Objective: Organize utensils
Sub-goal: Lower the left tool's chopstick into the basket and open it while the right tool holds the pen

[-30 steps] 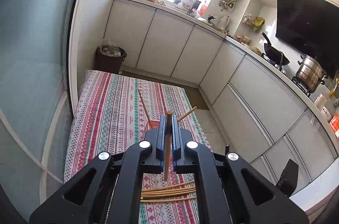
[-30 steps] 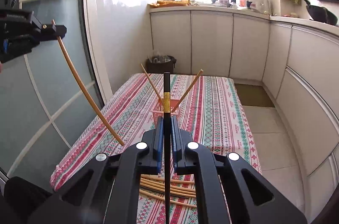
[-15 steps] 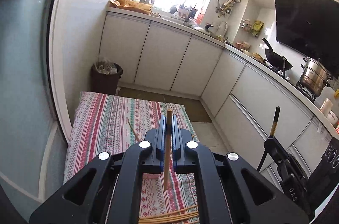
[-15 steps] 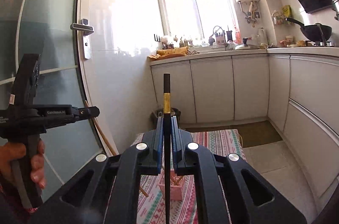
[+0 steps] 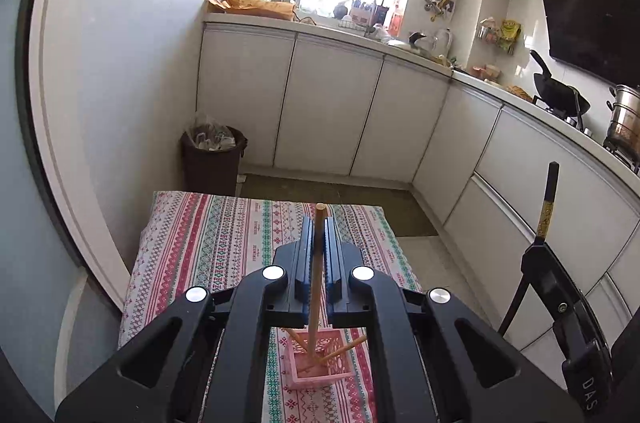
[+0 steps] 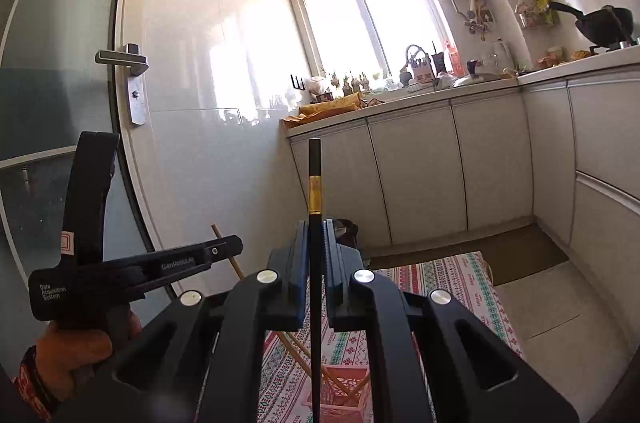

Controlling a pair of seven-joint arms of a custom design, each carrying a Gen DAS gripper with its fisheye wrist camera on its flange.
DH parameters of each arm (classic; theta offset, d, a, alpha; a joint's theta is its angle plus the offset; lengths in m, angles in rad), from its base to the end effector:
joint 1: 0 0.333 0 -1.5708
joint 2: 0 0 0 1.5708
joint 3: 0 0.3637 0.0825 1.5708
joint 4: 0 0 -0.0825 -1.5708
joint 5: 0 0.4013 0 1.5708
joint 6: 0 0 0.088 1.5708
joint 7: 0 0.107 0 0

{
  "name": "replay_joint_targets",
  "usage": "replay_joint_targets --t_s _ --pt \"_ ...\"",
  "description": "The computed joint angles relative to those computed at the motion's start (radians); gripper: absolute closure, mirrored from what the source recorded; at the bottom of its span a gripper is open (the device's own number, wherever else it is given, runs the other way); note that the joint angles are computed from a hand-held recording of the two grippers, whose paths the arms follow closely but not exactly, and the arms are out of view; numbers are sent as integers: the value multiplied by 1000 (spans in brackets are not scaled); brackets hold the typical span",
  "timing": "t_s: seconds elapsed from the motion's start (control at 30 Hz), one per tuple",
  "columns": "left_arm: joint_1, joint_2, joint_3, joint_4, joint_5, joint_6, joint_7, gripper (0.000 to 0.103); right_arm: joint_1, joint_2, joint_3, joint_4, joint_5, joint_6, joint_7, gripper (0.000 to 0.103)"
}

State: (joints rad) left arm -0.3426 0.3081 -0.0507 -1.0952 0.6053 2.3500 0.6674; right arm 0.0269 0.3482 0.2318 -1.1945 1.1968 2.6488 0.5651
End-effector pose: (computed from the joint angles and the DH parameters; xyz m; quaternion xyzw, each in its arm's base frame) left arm 0.6610 -0.2556 0.8143 -0.6916 0.5045 -0.3936 0.3351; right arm 0.7247 0.1211 0.7571 -0.6255 0.4019 -0.1879 0.6418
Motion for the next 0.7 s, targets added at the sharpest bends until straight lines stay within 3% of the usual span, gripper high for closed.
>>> replay_joint_targets --t_s 0.17,0.3,0.53,0.7 --pt "24 10 -17 -50 -77 32 64 97 12 59 16 23 -17 19 -2 96" --pt "19 -35 -3 -112 -47 57 21 93 13 94 39 46 -32 40 -8 96" --pt "40 -186 1 -241 176 142 -234 79 25 155 92 98 -29 142 -31 96" --pt "100 -232 -46 -284 223 161 -282 78 35 198 145 113 -42 250 -89 96"
